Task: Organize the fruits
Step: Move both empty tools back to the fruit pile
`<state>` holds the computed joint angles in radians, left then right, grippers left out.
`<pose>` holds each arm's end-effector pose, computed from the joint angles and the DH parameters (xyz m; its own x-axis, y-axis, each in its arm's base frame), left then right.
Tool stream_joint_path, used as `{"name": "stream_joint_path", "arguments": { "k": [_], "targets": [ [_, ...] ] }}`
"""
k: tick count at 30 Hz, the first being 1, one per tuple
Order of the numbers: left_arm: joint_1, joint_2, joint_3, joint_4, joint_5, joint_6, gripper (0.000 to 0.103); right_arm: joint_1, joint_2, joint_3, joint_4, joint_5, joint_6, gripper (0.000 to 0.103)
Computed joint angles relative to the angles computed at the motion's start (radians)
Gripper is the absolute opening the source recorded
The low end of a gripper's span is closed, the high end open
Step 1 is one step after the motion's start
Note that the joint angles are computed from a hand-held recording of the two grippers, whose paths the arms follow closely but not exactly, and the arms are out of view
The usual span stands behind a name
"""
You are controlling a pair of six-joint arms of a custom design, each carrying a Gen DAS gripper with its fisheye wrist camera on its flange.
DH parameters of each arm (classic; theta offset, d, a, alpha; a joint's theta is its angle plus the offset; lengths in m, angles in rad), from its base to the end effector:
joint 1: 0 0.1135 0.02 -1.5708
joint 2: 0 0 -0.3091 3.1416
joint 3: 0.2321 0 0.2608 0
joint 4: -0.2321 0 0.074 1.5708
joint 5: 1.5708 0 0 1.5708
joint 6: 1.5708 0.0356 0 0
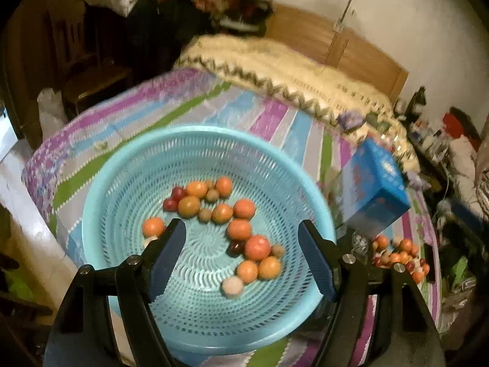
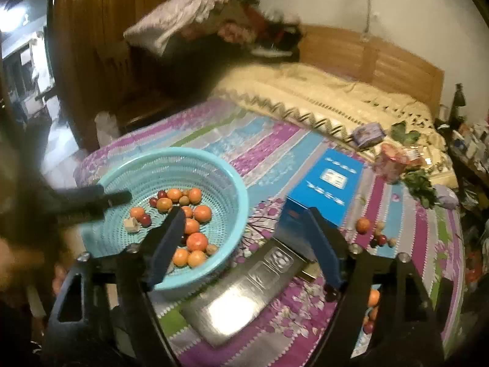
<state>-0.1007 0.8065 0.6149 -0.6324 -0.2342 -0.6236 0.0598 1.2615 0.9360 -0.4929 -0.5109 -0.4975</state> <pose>0.1406 -0.0059 0.2675 -0.5582 -0.5145 -0.6509 -0.4743 0.8416 -0.2584 0.2559 0.0328 0.3069 -0.4564 -0.4443 -0.7709 -0.6867 0.7268 -0.0124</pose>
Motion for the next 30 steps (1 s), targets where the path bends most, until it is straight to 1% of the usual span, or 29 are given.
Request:
{"name": "stream_joint_path", "arguments": {
  "k": [2, 4, 6, 9, 11, 12, 13, 14, 15, 16, 17, 18, 19, 20, 21, 22, 23, 24, 26, 27, 29, 30],
  "targets": [
    [-0.08, -0.038, 0.009, -0.019, -0.083, -0.051, 0.078, -0.085, -0.029, -0.041, 0.001, -0.062, -0.047, 0.085],
    [-0.172, -0.066, 0.023, -0.046, -0.18, -0.113, 0.081, -0.172, -0.042, -0.073, -0.012, -0.104, -0.102, 0.085],
    [-0.275, -0.081, 0.04, -0.076, -0.288, -0.18, 0.082, -0.28, -0.04, -0.085, -0.05, -0.16, -0.167, 0.085],
    [-0.471, -0.062, 0.089, -0.146, -0.459, -0.295, 0.082, -0.458, -0.037, -0.083, -0.117, -0.246, -0.274, 0.085],
    [-0.664, -0.003, 0.15, -0.253, -0.64, -0.42, 0.082, -0.587, -0.041, -0.074, -0.158, -0.316, -0.343, 0.085],
    [-0.771, 0.046, 0.196, -0.336, -0.737, -0.501, 0.082, -0.642, -0.044, -0.07, -0.167, -0.352, -0.369, 0.085],
    [-0.84, 0.084, 0.231, -0.399, -0.796, -0.56, 0.084, -0.703, -0.047, -0.064, -0.182, -0.392, -0.405, 0.085],
    [-0.898, 0.123, 0.265, -0.455, -0.845, -0.608, 0.086, -0.781, -0.051, -0.059, -0.195, -0.441, -0.446, 0.088],
    [-0.959, 0.168, 0.306, -0.521, -0.896, -0.661, 0.093, -0.842, -0.055, -0.056, -0.197, -0.48, -0.473, 0.091],
    [-1.011, 0.214, 0.345, -0.585, -0.941, -0.713, 0.098, -0.896, -0.056, -0.052, -0.204, -0.521, -0.501, 0.098],
    [-1.048, 0.249, 0.375, -0.617, -0.975, -0.732, 0.098, -0.971, -0.054, -0.048, -0.203, -0.587, -0.528, 0.103],
    [-1.074, 0.27, 0.395, -0.609, -0.997, -0.712, 0.099, -1.015, -0.049, -0.045, -0.206, -0.626, -0.547, 0.103],
    [-1.086, 0.279, 0.404, -0.555, -1.007, -0.649, 0.099, -1.066, -0.044, -0.044, -0.201, -0.667, -0.566, 0.103],
    [-1.087, 0.281, 0.403, -0.476, -1.004, -0.567, 0.099, -1.119, -0.037, -0.049, -0.18, -0.689, -0.578, 0.103],
    [-1.081, 0.28, 0.396, -0.389, -0.99, -0.484, 0.099, -1.147, -0.023, -0.044, -0.18, -0.691, -0.597, 0.103],
    [-1.07, 0.285, 0.383, -0.271, -0.961, -0.378, 0.099, -1.169, -0.009, -0.039, -0.193, -0.687, -0.621, 0.103],
    [-1.065, 0.296, 0.378, -0.207, -0.942, -0.327, 0.099, -1.194, 0.011, -0.029, -0.224, -0.675, -0.657, 0.103],
    [-1.053, 0.306, 0.363, -0.117, -0.907, -0.261, 0.099, -1.205, 0.03, -0.023, -0.232, -0.66, -0.671, 0.103],
    [-1.034, 0.342, 0.319, 0.09, -0.799, -0.121, 0.099, -1.224, 0.064, -0.016, -0.231, -0.605, -0.681, 0.103],
    [-1.022, 0.375, 0.296, 0.198, -0.725, -0.05, 0.099, -1.235, 0.08, -0.017, -0.23, -0.59, -0.693, 0.103],
    [-0.993, 0.451, 0.265, 0.328, -0.602, -0.01, 0.099, -1.238, 0.118, -0.018, -0.212, -0.541, -0.69, 0.102],
    [-0.951, 0.506, 0.248, 0.395, -0.499, -0.009, 0.099, -1.227, 0.135, -0.014, -0.208, -0.514, -0.681, 0.101]
  ]
}}
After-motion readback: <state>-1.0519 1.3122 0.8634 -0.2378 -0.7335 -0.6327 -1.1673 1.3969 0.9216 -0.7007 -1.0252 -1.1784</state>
